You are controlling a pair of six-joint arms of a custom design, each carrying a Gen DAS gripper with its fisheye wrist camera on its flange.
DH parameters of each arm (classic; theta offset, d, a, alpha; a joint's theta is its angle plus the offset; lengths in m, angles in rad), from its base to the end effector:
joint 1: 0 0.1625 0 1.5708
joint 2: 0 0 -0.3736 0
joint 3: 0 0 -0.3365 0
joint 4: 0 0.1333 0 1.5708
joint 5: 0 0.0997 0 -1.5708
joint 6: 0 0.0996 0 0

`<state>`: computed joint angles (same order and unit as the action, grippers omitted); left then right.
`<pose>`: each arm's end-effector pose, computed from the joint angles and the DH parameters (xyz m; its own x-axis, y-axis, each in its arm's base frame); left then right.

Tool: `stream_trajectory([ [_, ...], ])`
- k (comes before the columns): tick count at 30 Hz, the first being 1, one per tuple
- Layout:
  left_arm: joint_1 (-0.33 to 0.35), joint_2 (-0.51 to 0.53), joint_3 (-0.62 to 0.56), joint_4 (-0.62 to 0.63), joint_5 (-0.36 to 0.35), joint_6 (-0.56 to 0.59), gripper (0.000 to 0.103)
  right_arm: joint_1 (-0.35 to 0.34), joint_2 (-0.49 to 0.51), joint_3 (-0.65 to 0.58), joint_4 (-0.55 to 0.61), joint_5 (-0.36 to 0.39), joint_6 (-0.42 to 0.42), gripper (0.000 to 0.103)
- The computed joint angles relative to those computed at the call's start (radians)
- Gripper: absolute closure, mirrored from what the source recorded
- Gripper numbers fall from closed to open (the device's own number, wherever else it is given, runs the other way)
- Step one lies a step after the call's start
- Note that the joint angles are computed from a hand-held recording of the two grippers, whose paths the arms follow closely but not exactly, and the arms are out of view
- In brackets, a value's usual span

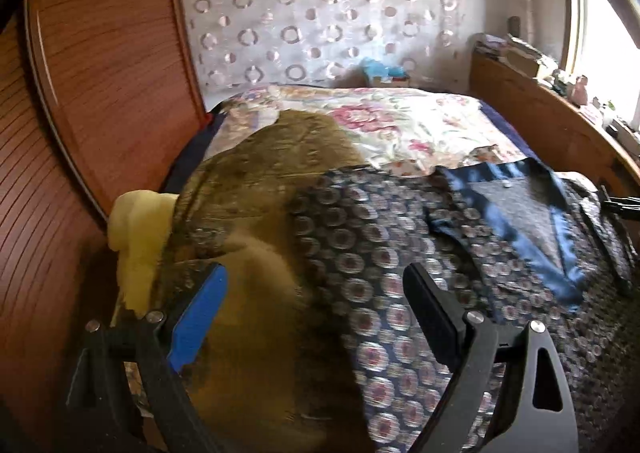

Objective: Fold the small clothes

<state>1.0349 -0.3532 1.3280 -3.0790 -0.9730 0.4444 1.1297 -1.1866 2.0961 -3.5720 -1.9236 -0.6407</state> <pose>-0.1778 -0.6703 -0.0070 -0.5846 0.4772 -0.6562 0.7653 0.5928 -0.2507 -0.1136 -0.4723 0.2887 -0.6930 0.2943 0.6581 -0.2712 0.7394 -0.6162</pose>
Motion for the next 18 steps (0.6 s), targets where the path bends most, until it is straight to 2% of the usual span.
stream_trajectory([
  [3,0.013,0.014,-0.043,0.045,0.006,-0.002,0.023,-0.003,-0.002,-0.019,0.024,-0.003,0.009,0.050],
  [11,0.039,0.050,-0.169,0.210,-0.062,-0.047,0.043,-0.006,0.011,-0.027,0.012,0.006,0.014,0.050],
  [15,0.043,0.093,-0.269,0.318,-0.066,-0.079,0.043,-0.002,0.033,-0.021,-0.043,-0.004,-0.021,0.049],
  [18,0.048,0.109,-0.313,0.380,-0.080,-0.103,0.043,-0.014,0.039,-0.011,-0.073,0.020,-0.032,0.049],
])
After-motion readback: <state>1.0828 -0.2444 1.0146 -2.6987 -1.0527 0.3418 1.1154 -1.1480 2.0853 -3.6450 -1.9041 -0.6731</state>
